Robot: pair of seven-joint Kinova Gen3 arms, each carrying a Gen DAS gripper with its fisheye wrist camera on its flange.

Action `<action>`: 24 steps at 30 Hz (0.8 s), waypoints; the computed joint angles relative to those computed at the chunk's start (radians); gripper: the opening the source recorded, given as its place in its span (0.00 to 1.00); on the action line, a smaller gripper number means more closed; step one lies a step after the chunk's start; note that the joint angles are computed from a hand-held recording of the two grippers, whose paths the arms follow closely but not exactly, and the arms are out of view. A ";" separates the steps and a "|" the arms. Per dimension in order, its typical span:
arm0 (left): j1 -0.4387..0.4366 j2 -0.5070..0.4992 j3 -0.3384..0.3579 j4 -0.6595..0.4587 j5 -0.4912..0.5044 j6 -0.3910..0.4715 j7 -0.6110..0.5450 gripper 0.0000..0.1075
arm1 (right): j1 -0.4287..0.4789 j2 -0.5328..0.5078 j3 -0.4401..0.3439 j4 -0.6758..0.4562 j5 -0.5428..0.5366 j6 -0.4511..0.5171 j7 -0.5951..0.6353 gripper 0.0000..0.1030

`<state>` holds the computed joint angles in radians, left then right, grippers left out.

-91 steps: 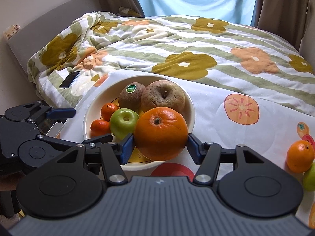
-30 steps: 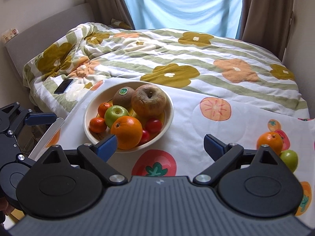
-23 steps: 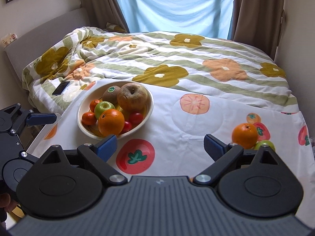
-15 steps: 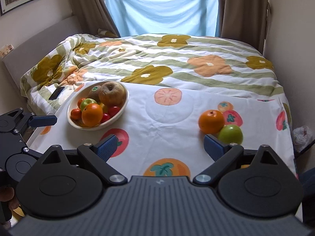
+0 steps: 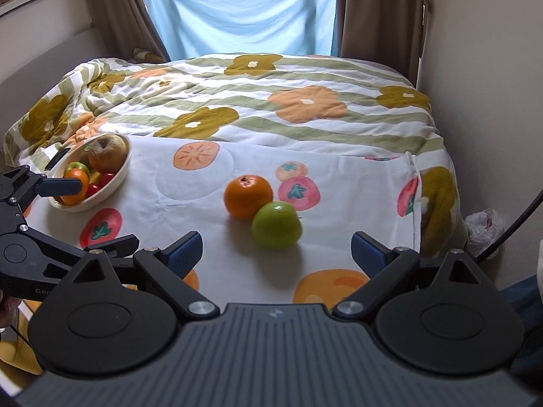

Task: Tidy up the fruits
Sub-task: 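Move both tools toward the last orange and green apple, then grasp the large orange with the left tool while the right tool grasps the green apple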

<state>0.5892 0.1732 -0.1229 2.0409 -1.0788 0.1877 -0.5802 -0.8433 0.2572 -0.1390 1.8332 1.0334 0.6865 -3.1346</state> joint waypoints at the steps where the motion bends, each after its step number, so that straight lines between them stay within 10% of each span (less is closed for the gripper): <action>1: 0.016 0.018 -0.021 -0.009 -0.035 -0.012 0.027 0.95 | 0.010 0.006 0.005 0.008 0.005 -0.015 -0.001 1.00; 4: 0.028 0.071 -0.065 -0.035 -0.053 -0.074 0.019 0.95 | 0.031 0.029 0.019 0.019 0.006 -0.056 0.011 1.00; 12: -0.183 0.197 0.129 -0.138 0.107 -0.111 -0.212 0.95 | 0.031 0.126 0.095 0.014 0.069 -0.171 -0.034 1.00; 24: -0.257 0.289 0.210 -0.229 0.283 -0.053 -0.400 0.93 | -0.025 0.238 0.219 -0.052 0.036 -0.274 0.028 0.88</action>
